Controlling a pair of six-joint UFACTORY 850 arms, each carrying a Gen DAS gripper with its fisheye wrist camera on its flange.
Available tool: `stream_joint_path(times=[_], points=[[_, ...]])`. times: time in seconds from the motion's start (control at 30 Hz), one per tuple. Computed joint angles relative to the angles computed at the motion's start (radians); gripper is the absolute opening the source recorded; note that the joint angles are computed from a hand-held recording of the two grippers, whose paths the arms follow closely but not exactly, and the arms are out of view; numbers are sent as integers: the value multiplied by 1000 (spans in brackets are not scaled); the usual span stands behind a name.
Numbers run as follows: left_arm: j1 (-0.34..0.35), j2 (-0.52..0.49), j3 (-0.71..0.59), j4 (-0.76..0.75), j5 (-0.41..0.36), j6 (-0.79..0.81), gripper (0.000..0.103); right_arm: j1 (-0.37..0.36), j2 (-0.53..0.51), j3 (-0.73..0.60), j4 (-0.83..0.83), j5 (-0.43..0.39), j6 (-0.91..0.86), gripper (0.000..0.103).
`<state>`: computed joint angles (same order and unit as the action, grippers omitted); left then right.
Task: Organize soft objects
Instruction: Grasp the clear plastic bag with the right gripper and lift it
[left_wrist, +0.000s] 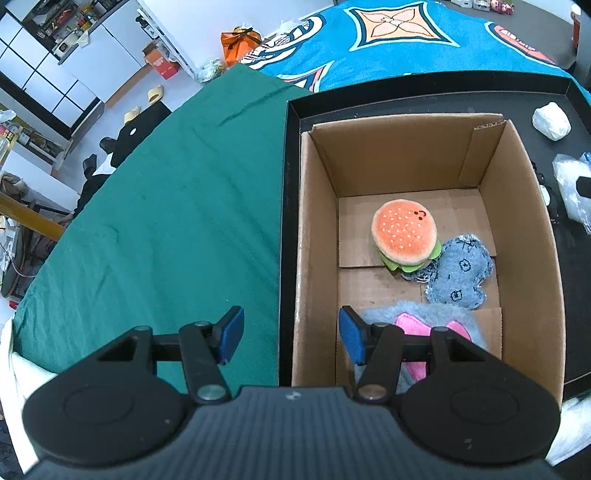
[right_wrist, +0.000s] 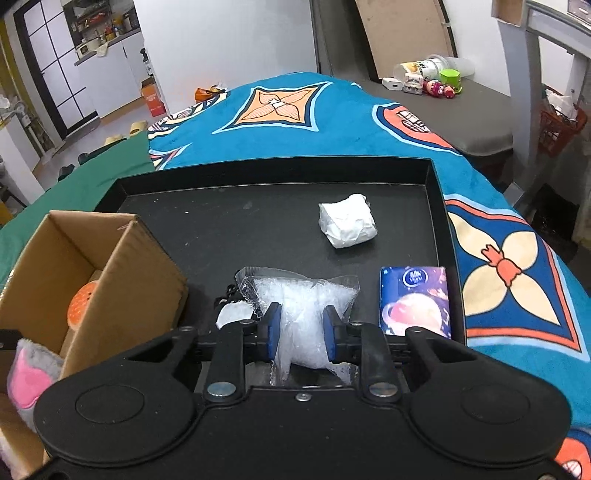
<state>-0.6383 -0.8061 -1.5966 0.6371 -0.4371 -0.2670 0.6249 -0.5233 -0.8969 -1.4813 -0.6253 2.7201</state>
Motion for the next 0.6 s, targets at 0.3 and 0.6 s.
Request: stream_joint_path(times=[0.3,0.6], points=[[10,25,31,-7,40,-5,55,44,23,-11,82,-47,-62,23],[28,37,39,-75,71,36,55,73,39,-34,104,-83,-90,23]])
